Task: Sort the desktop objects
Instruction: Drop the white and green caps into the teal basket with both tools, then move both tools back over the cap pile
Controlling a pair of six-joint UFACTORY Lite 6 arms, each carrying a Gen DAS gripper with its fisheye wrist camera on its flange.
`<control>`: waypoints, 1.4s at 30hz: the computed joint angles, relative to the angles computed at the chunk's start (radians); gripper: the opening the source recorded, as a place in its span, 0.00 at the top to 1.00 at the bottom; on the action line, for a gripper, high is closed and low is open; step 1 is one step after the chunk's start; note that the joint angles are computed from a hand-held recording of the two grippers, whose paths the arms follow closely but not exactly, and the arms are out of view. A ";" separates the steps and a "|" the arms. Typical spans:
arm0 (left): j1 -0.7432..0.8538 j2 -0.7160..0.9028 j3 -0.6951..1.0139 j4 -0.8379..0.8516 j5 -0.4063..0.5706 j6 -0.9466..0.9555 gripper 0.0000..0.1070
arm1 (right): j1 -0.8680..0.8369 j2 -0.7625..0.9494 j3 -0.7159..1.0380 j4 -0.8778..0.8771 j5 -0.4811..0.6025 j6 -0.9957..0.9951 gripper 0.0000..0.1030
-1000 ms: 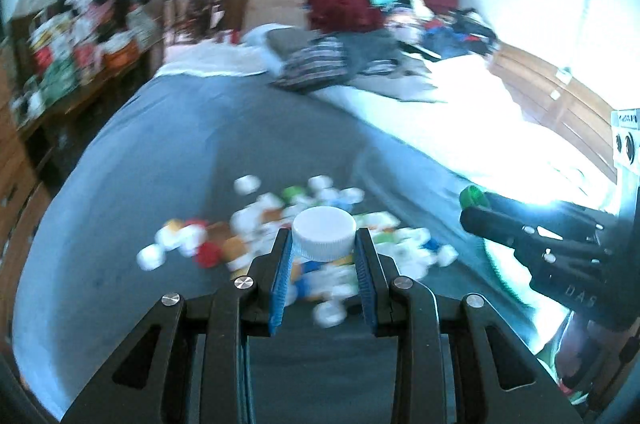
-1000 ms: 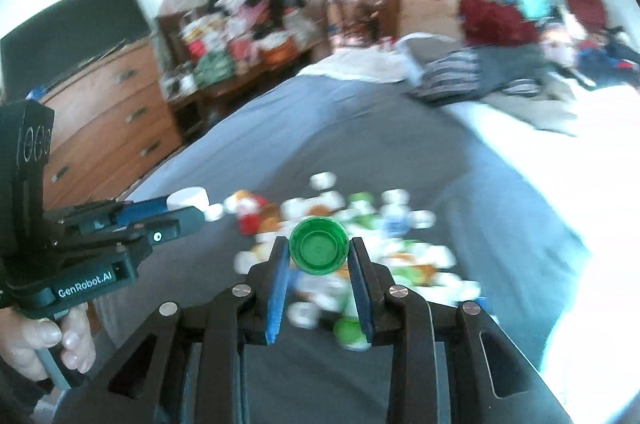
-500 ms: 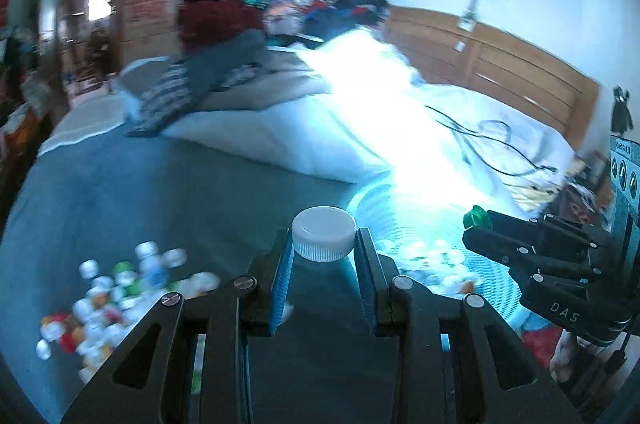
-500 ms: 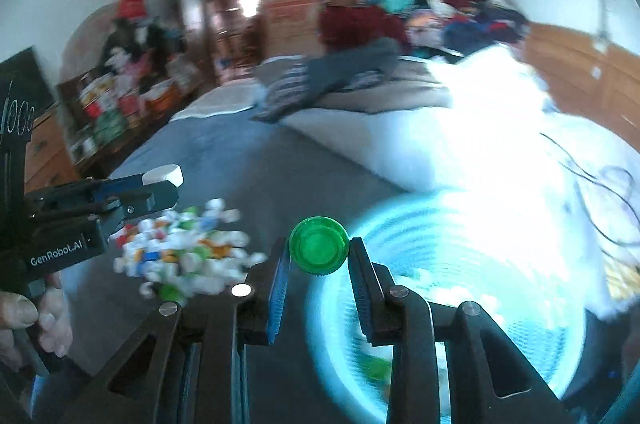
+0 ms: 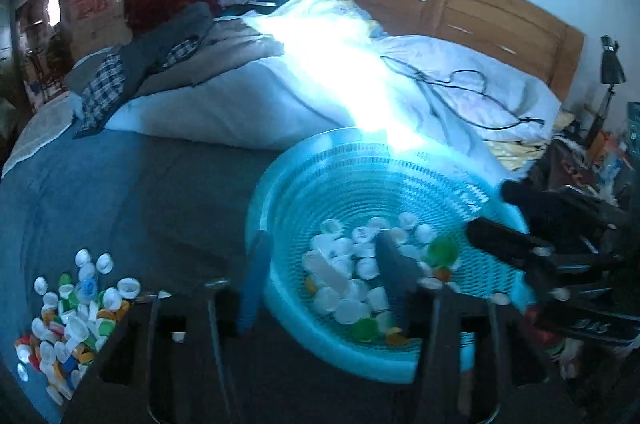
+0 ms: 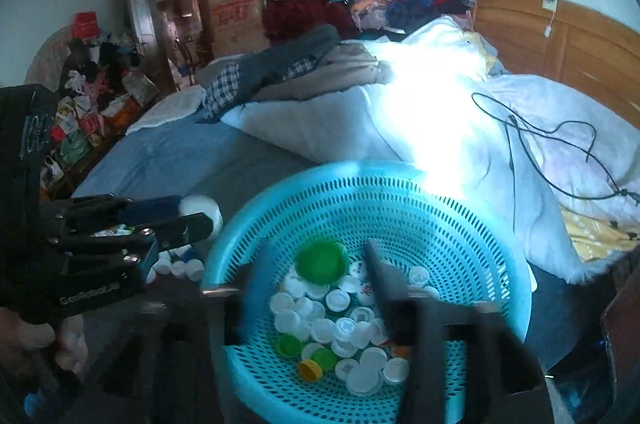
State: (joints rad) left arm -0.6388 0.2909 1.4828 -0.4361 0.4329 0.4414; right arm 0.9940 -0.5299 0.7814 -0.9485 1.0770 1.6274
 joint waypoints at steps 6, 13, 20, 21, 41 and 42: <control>0.164 0.085 -0.041 -0.076 -0.029 0.128 0.54 | 0.052 0.002 -0.072 -0.043 -0.027 0.128 0.30; 0.385 0.445 0.193 -0.142 0.143 0.269 0.54 | 0.079 0.082 -0.081 -0.060 -0.085 0.186 0.30; 0.644 0.458 0.156 -0.393 0.213 0.567 0.54 | 0.049 0.184 -0.067 -0.057 -0.175 0.206 0.30; 0.680 0.458 0.143 -0.411 0.218 0.601 0.54 | 0.045 0.207 -0.054 -0.061 -0.191 0.209 0.30; 1.241 0.354 -0.104 -0.523 0.368 1.101 0.42 | 0.114 0.808 0.497 -0.025 -0.332 0.071 0.20; 1.257 0.338 -0.124 -0.523 0.376 1.116 0.42 | 0.120 0.827 0.516 -0.020 -0.334 0.065 0.20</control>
State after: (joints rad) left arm 0.6177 0.6286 1.3585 -0.9590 0.8091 1.5571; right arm 1.1144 0.2973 1.2978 -0.9685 0.7432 1.6923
